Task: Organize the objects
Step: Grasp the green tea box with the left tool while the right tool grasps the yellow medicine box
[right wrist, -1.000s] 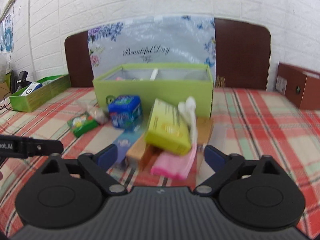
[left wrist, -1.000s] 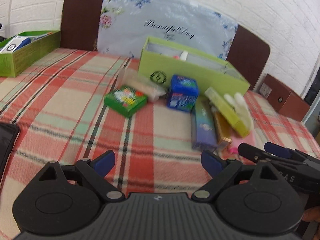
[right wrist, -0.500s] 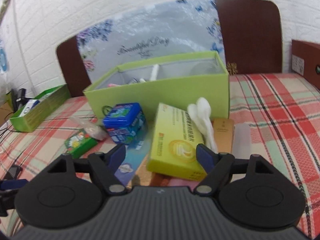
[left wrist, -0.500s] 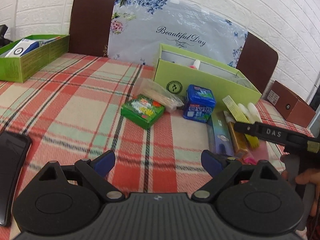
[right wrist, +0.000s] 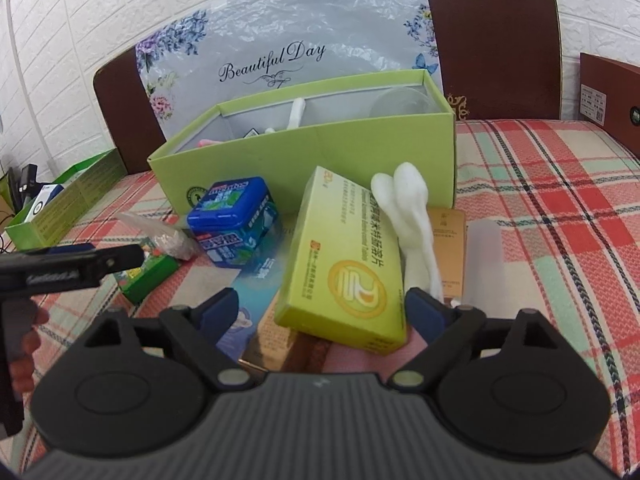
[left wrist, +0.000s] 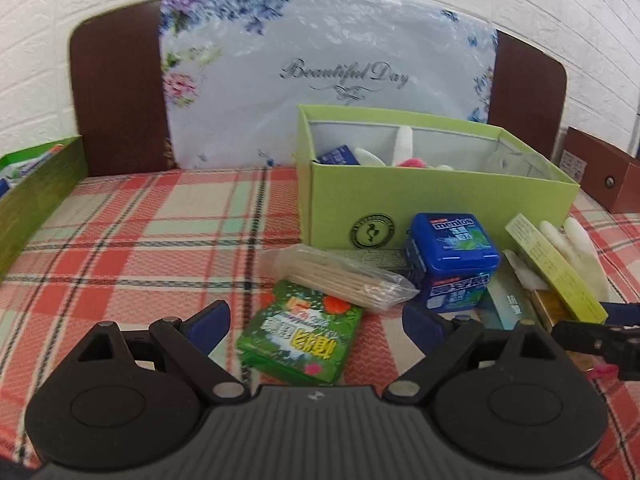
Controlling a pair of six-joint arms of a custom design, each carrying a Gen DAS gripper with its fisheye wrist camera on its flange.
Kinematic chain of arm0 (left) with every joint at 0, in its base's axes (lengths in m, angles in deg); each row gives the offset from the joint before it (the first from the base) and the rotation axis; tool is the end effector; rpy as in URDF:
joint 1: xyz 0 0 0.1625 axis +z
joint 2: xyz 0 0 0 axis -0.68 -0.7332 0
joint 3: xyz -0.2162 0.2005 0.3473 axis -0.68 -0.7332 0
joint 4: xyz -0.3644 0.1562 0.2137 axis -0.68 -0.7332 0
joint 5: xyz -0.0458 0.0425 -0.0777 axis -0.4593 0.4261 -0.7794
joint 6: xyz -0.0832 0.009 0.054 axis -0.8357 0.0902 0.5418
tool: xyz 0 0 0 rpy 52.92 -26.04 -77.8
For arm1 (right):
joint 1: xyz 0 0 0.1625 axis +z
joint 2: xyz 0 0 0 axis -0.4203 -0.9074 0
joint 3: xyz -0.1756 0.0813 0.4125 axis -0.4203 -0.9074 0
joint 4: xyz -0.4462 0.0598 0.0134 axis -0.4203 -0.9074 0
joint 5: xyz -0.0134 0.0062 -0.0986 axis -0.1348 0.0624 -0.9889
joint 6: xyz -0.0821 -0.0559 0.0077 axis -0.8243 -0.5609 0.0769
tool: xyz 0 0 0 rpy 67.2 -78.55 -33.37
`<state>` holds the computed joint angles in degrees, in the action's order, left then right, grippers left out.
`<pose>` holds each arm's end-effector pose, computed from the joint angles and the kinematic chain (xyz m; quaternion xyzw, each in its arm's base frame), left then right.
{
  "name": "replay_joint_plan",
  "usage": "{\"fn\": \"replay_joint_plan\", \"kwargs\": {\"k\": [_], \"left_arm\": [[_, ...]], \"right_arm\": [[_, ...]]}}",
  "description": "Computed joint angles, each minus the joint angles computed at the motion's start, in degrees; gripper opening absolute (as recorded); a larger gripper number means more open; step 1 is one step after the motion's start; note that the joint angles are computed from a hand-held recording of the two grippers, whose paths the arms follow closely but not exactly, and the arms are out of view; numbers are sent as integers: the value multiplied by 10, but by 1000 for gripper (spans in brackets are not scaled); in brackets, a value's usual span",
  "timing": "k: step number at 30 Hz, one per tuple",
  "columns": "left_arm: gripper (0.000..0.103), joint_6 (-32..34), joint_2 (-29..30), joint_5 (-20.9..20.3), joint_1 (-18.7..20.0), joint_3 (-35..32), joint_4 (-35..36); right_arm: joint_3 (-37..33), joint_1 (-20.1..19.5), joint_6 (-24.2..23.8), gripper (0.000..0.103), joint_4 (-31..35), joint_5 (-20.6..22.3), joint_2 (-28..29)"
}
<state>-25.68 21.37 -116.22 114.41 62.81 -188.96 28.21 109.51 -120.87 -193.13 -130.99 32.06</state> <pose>-0.0671 -0.7972 0.0597 0.2156 0.8371 -0.4089 0.2926 0.0463 -0.7544 0.0592 0.1873 -0.8788 0.3808 0.2183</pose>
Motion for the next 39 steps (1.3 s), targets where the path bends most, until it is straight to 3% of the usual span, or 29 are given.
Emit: {"fn": "replay_joint_plan", "kwargs": {"k": [2, 4, 5, 8, 9, 13, 18, 20, 22, 23, 25, 28, 32, 33, 36, 39], "left_arm": [[93, -31, 3, 15, 2, -15, 37], [71, -72, -1, 15, 6, -14, 58], [70, -87, -7, 1, 9, -6, 58], [56, -94, -22, -18, 9, 26, 39], [43, -97, -28, -17, 6, 38, 35], [34, -128, -67, -49, 0, 105, 47], [36, -129, -83, -48, -14, 182, 8], [53, -107, -71, -21, -22, 184, -32], [74, -92, -54, 9, -27, 164, -59], [76, -99, -48, 20, -29, 149, -60], [79, -135, -42, 23, -28, 115, -29], [86, -178, -20, 41, -31, 62, 10], [81, -141, 8, 57, -29, 18, 40], [70, -125, 13, 63, -28, 16, 38], [67, -102, -10, 17, -18, 51, 39], [67, -113, -44, 1, -20, 106, 46]], "right_arm": [[-5, 1, 10, 84, 3, -9, 2], [-12, 4, 11, 71, 11, -27, 5], [-10, 4, 10, 67, 10, -23, 3], [8, 5, -10, 67, -18, -15, -3], [15, 5, -23, 67, -33, -15, -4], [57, 8, -84, 67, -83, -7, -18], [155, 3, -146, 67, -109, 10, -64], [195, -3, -160, 67, -114, 8, -83], [223, -9, -166, 67, -106, -1, -97], [232, -12, -163, 69, -92, -5, -103], [246, -20, -143, 84, -92, 14, -110], [249, -24, -106, 87, -96, 27, -113], [244, -22, -89, 87, -84, 31, -112], [244, -21, -95, 87, -84, 30, -110], [245, -19, -108, 87, -93, 21, -104], [246, -24, -101, 87, -85, 23, -104]]}}
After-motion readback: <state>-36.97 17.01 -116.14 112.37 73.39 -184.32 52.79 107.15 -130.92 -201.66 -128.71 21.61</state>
